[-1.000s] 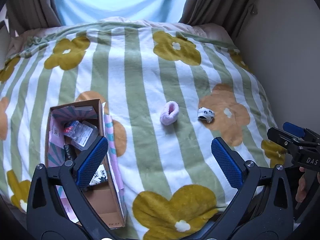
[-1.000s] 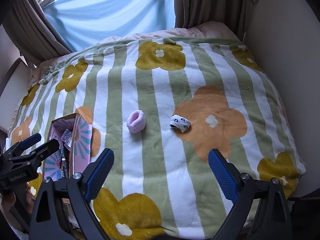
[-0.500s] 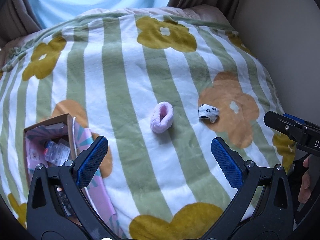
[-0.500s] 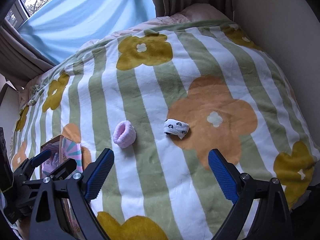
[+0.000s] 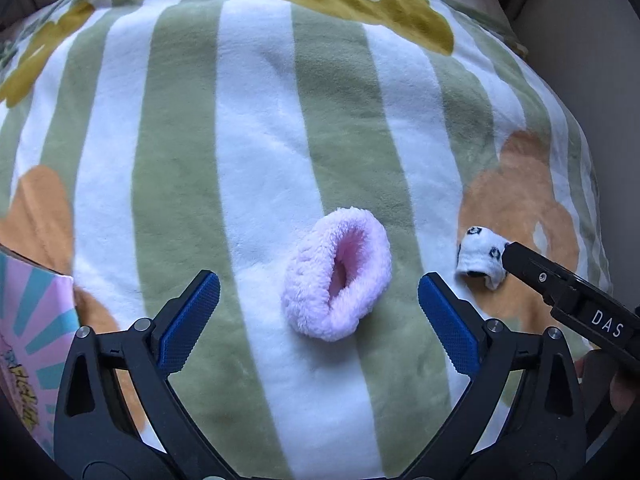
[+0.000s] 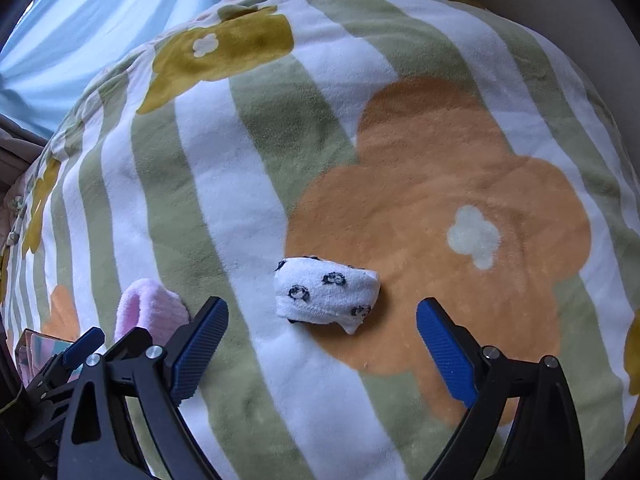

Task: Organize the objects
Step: 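Grasp the pink hair tie with the left tool while the right tool grasps the white sock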

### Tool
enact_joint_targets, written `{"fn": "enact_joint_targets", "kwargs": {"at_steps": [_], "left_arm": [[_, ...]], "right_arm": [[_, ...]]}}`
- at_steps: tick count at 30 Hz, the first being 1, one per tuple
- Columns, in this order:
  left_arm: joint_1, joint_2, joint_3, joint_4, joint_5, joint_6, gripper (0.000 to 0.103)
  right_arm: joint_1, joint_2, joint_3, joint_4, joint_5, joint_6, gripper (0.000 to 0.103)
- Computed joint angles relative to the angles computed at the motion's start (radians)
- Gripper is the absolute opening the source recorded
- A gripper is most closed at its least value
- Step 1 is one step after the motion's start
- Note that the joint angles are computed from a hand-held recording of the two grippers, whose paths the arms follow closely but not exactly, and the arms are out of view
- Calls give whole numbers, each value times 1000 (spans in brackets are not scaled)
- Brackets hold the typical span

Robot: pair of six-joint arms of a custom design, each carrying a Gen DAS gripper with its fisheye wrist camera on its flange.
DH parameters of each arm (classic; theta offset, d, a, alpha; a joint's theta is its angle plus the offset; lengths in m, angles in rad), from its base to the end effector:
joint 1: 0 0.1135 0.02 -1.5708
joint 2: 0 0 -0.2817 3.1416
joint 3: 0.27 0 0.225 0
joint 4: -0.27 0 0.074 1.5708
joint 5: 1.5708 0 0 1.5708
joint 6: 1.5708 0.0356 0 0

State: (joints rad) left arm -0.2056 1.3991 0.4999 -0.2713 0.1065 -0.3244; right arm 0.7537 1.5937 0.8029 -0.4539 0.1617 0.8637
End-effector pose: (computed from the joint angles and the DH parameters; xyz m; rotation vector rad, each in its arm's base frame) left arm 0.1915 -0.0438 0.1579 -0.1345 2.7654 -0.2895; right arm 0.1910 0.1714 0.1798 0.1909 2.7892 0.1763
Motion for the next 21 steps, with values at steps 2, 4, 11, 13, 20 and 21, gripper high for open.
{"fn": "enact_joint_targets", "kwargs": {"at_steps": [2,4,11,13,20,21], "left_arm": [[-16,59,-7,50,-19,6,98],[-33,109,-7,84,-40,21,93],[-39,204,9,131,-3,67,59],[-40,205,7,142,14,80,49],[-51,196,7,141,20,100,37],[-51,190,8,136,20,99,36]], "right_arm": [[-23,28,2,14,-21,-7,94],[-34,52,-1,36,-36,-11,94],[-33,128,14,43,-53,1,80],[-36,141,20,37,-65,-1,69],[-49,106,13,-5,-56,1,61],[-49,92,11,-13,-55,0,61]]}}
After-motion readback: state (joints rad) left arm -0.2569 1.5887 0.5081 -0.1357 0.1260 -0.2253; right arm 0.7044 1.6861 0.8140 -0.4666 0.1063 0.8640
